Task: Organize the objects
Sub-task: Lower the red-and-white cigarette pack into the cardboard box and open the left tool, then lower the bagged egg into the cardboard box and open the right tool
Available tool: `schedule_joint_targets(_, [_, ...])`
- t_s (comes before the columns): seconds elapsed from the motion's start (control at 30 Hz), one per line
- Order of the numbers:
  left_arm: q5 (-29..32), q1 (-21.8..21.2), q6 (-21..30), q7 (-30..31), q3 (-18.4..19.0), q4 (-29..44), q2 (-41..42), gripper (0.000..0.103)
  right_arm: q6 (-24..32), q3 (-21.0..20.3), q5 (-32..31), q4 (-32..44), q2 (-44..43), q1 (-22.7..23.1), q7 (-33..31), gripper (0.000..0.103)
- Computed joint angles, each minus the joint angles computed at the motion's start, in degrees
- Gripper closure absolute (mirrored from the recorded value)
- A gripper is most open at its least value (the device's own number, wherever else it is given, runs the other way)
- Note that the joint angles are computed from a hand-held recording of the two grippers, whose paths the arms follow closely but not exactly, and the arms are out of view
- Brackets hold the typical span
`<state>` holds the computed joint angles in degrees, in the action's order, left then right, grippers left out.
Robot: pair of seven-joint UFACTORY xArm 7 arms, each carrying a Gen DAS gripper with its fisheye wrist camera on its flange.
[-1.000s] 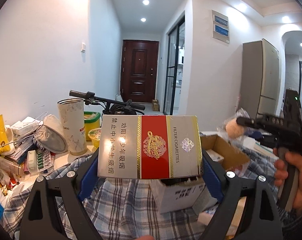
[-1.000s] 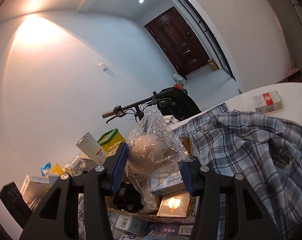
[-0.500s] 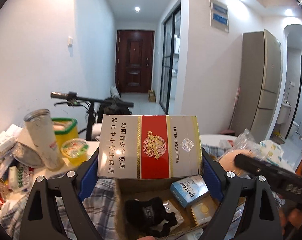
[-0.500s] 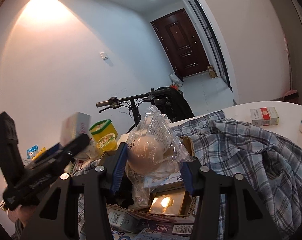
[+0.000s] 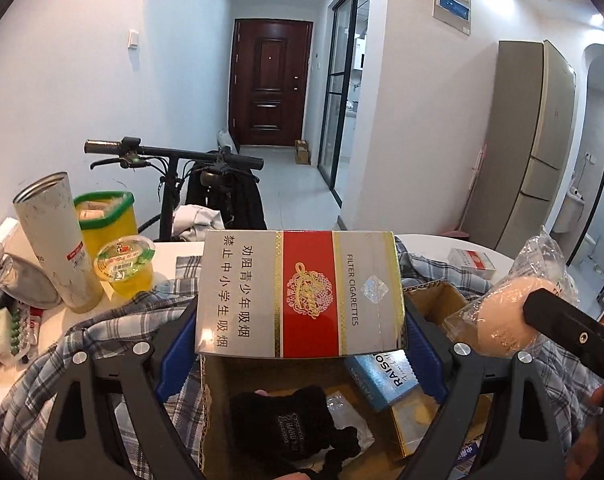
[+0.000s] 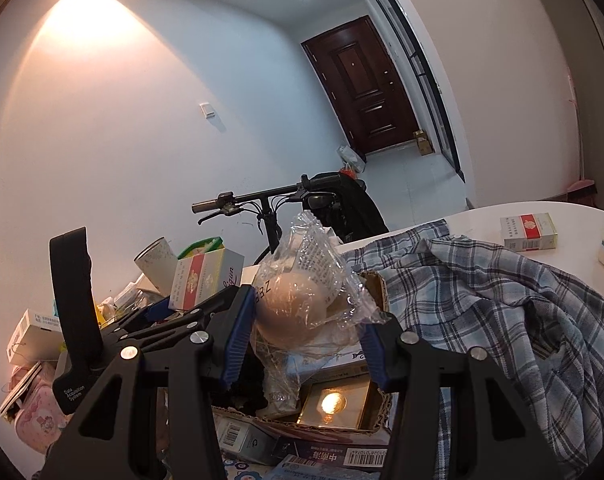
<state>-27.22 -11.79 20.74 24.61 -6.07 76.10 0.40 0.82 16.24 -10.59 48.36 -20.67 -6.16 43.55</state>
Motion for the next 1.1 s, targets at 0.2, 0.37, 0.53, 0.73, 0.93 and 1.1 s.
schedule_joint_targets(0.2, [-2.77, 0.06, -0.22, 1.61, 0.13, -0.4, -0.59, 0.0, 0.31, 0.48, -0.26, 0.09, 0.1, -0.39, 0.75, 0.054])
schedule_joint_targets(0.37, [-1.06, -0.18, -1.1, 1.47, 0.3, -1.94, -1.72, 0.0, 0.5, 0.46, -0.72, 0.15, 0.12, -0.33, 0.98, 0.054])
schedule_joint_targets(0.53, [-1.86, -0.67, -1.83, 2.67, 1.08, -3.65, -3.9, 0.0, 0.51, 0.24, -0.84, 0.33, 0.26, 0.01, 0.99, 0.053])
schedule_joint_targets(0.73, [-1.9, -1.27, -0.63, 3.88, 2.95, -6.71, -8.77, 0.0, 0.62, -0.09, -0.66, 0.42, 0.28, 0.59, 0.92, 0.053])
schedule_joint_targets(0.93, [-4.32, -3.4, 2.23, 7.92, 6.4, -11.35, -15.39, 0.0, 0.84, 0.76, -1.23, 0.81, 0.37, -0.06, 1.42, 0.053])
schedule_joint_targets(1.1, [-8.1, -7.25, -3.43, 13.72, 8.81, -20.35, -22.01, 0.0, 2.53, 1.93, -3.04, 1.64, 0.49, -1.11, 2.05, 0.053])
